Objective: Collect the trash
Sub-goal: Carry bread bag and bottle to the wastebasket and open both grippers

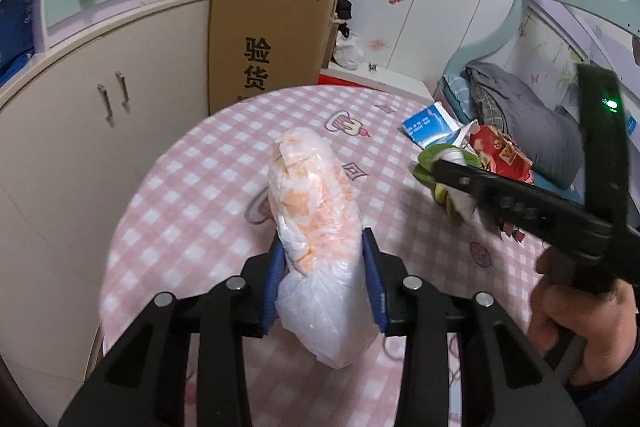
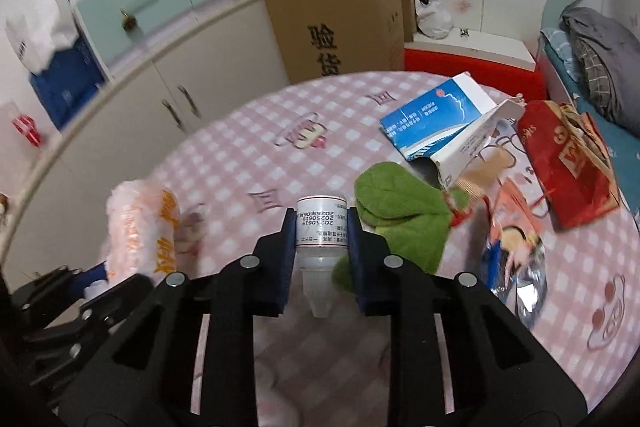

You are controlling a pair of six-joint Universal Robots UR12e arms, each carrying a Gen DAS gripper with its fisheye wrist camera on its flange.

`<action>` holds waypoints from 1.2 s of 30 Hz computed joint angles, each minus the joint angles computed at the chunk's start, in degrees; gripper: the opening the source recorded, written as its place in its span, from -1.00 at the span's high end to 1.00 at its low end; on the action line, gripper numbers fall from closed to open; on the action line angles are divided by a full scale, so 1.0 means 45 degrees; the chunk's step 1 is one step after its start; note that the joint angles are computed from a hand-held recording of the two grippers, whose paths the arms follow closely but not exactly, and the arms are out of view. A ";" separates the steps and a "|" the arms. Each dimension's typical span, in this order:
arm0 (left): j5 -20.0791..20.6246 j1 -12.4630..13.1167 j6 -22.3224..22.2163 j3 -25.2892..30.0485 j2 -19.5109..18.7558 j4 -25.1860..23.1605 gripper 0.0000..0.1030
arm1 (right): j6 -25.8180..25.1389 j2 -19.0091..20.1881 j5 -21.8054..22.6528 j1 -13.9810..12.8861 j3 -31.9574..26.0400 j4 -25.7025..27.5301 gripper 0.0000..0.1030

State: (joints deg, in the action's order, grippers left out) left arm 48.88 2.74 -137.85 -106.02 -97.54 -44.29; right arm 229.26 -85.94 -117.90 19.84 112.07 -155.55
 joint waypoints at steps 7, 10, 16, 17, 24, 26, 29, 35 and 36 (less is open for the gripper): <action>-0.0240 0.0607 0.0150 -0.0334 0.0390 -0.0042 0.30 | 0.0367 -0.0171 0.0197 0.0722 0.0023 0.0123 0.52; -0.0304 0.0837 0.0340 -0.0478 0.0523 -0.0226 0.30 | 0.0672 -0.0051 0.0537 0.0945 0.0037 0.0574 0.52; -0.0776 0.1383 0.0571 -0.0756 0.0850 -0.0408 0.30 | 0.0341 0.0268 0.0705 0.1246 -0.0429 0.0250 0.52; -0.0828 0.1470 0.0515 -0.0750 0.0859 -0.0384 0.30 | 0.0132 0.0357 0.0737 0.1281 -0.0570 0.0105 0.52; -0.1060 0.2441 -0.0400 -0.0710 0.0815 0.0398 0.30 | -0.1467 0.1470 0.1559 0.1473 -0.2177 -0.0696 0.52; -0.0866 0.2726 -0.0747 -0.0641 0.0675 0.0799 0.30 | -0.1862 0.1909 0.1913 0.1537 -0.2731 -0.0798 0.52; -0.0357 0.3104 -0.1222 -0.0438 0.0333 0.1187 0.30 | -0.2375 0.2600 0.2591 0.1582 -0.3597 -0.0852 0.52; 0.0773 0.3713 -0.1826 0.0021 -0.0408 0.1662 0.30 | -0.2877 0.4037 0.4092 0.1608 -0.5319 -0.0330 0.52; 0.0902 0.3781 -0.1878 0.0079 -0.0488 0.1696 0.30 | -0.2956 0.4254 0.4300 0.1622 -0.5576 -0.0215 0.52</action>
State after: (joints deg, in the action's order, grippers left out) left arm 52.94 19.75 -146.30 -105.67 -99.74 -36.65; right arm 215.96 -66.80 -98.55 27.14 86.98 -156.52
